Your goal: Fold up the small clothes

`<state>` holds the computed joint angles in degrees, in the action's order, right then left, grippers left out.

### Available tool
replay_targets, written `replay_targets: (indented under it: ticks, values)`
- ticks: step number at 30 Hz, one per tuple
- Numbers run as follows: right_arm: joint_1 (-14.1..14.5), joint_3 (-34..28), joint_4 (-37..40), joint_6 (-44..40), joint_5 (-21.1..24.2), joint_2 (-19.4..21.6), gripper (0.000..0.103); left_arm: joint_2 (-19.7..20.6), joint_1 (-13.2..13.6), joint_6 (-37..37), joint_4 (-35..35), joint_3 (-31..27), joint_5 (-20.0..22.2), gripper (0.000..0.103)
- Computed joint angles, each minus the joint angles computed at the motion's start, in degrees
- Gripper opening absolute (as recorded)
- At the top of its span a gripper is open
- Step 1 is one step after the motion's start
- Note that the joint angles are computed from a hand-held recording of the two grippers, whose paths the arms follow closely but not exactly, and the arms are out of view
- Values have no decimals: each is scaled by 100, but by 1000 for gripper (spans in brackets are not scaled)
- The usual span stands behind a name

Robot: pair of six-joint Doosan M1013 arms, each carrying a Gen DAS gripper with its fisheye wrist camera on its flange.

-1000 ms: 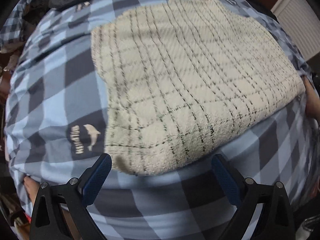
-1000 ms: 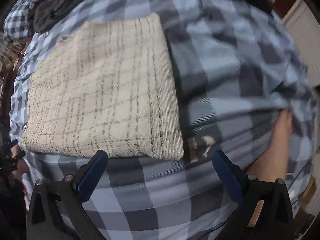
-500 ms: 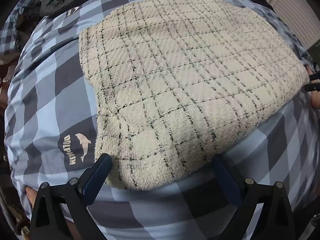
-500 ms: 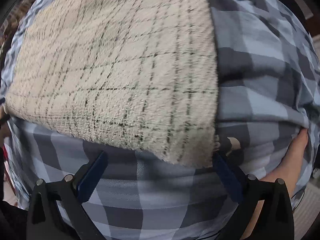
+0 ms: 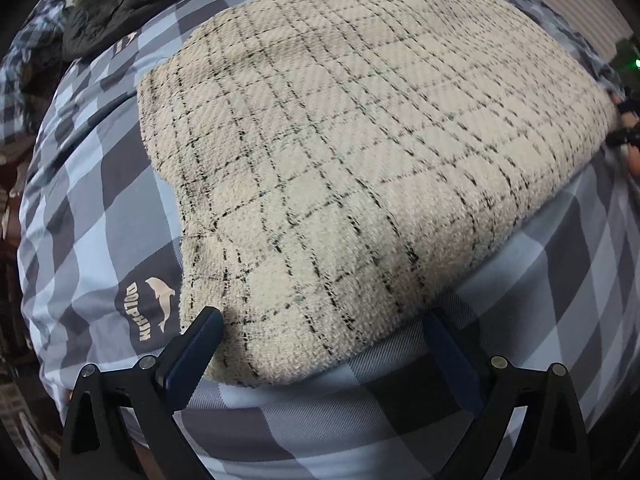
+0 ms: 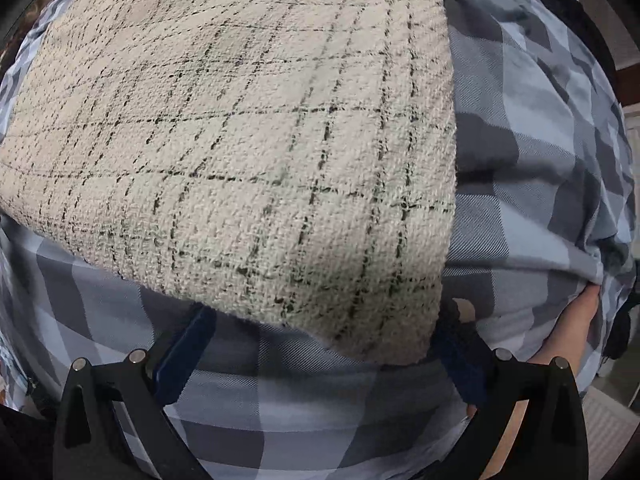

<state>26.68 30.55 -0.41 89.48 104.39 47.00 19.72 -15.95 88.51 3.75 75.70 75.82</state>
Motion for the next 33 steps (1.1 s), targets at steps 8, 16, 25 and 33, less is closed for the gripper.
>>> replay_targets:
  ticks: [8,16,25,33]
  values:
    - [145,42,-223,-105,-143,-89,101,-22,-119,-54,93,101,20,100]
    - [194,-4,-211,-460,-55,-175,44,97,8,47,-176,-17,134,49]
    - [161,-221,96,-495,-154,-274,18,-38,322,-2,-1036,-102,-188,15]
    - [112,2,521,-422,-290,-815,16,-441,549,213,-1422,-90,-145,11]
